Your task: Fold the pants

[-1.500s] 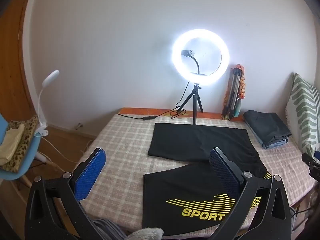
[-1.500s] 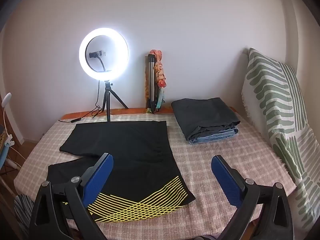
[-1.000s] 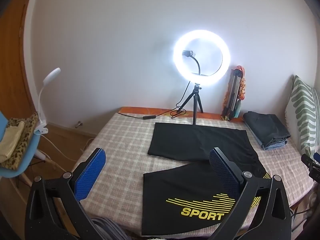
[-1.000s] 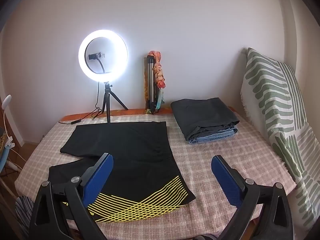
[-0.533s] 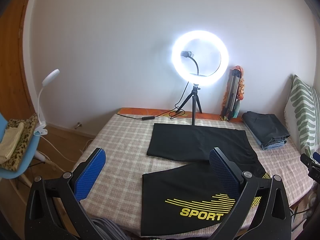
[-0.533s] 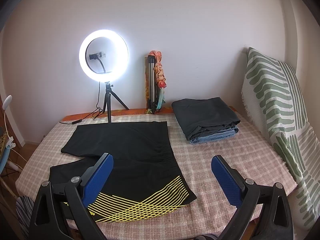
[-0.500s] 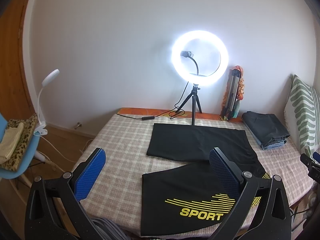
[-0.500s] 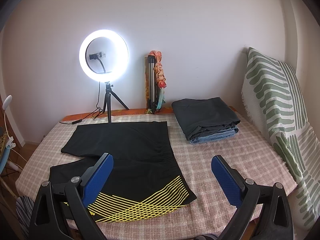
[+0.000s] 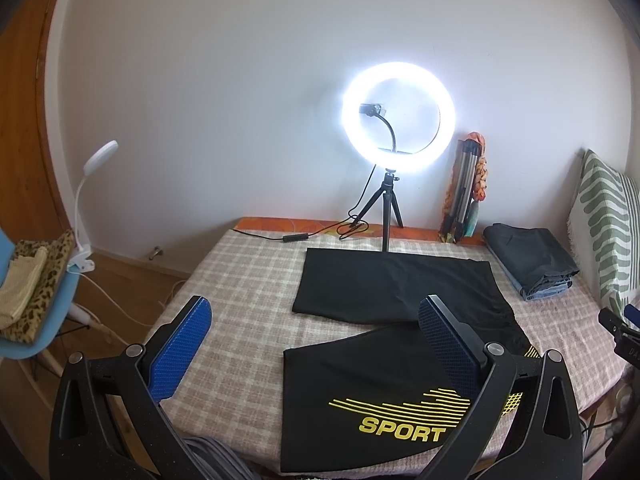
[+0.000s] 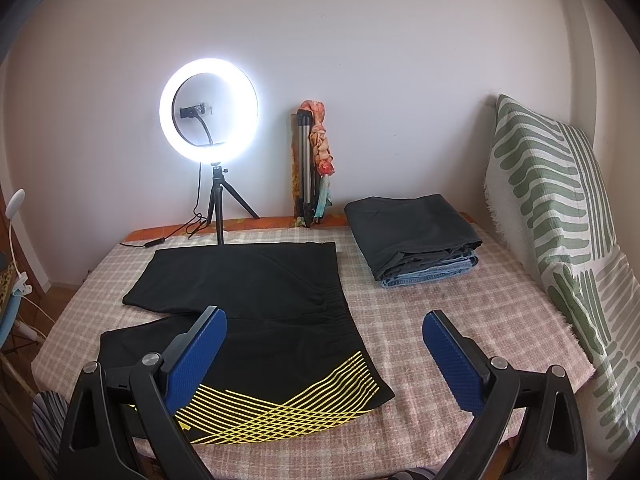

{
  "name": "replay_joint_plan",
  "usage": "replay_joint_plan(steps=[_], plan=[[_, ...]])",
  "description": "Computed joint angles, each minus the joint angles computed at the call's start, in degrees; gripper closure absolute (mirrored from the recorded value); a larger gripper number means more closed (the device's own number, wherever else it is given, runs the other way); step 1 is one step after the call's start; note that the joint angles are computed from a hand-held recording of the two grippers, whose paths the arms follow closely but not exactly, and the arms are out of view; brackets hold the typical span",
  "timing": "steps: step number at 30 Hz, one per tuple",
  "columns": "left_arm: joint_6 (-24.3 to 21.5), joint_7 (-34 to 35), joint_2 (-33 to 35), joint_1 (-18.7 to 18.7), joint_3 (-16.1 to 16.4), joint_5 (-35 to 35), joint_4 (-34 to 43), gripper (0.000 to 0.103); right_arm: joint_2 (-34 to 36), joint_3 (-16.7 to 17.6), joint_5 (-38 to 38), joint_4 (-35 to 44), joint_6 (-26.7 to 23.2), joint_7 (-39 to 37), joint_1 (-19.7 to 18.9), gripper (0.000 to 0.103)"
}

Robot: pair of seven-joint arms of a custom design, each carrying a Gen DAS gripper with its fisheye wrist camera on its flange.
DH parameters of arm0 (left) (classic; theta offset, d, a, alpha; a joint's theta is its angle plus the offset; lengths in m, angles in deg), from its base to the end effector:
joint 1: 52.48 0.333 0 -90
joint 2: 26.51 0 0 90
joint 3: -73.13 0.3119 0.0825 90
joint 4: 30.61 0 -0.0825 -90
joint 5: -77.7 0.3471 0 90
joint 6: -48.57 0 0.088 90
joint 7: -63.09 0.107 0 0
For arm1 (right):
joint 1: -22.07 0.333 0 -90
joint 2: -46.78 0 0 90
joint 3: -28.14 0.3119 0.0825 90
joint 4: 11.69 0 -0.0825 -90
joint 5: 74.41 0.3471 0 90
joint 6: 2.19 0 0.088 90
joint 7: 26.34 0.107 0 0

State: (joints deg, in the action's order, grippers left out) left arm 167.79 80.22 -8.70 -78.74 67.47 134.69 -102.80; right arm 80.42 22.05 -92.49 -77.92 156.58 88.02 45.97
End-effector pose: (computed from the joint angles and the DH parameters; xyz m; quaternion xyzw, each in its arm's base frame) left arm 0.5804 -0.2965 0.6592 -0.7325 0.4602 -0.2790 0.4169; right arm 0.6852 0.2636 0.5874 -0.6591 0.5570 -0.3269 0.3854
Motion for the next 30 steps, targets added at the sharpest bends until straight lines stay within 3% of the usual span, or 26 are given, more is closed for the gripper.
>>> replay_joint_plan(steps=[30], plan=[[0.41,-0.18,-0.58,0.26,-0.24,0.23,-0.98,0.000,-0.15,0.23,0.59,-0.48,0.28,-0.55,-0.10,0.003]])
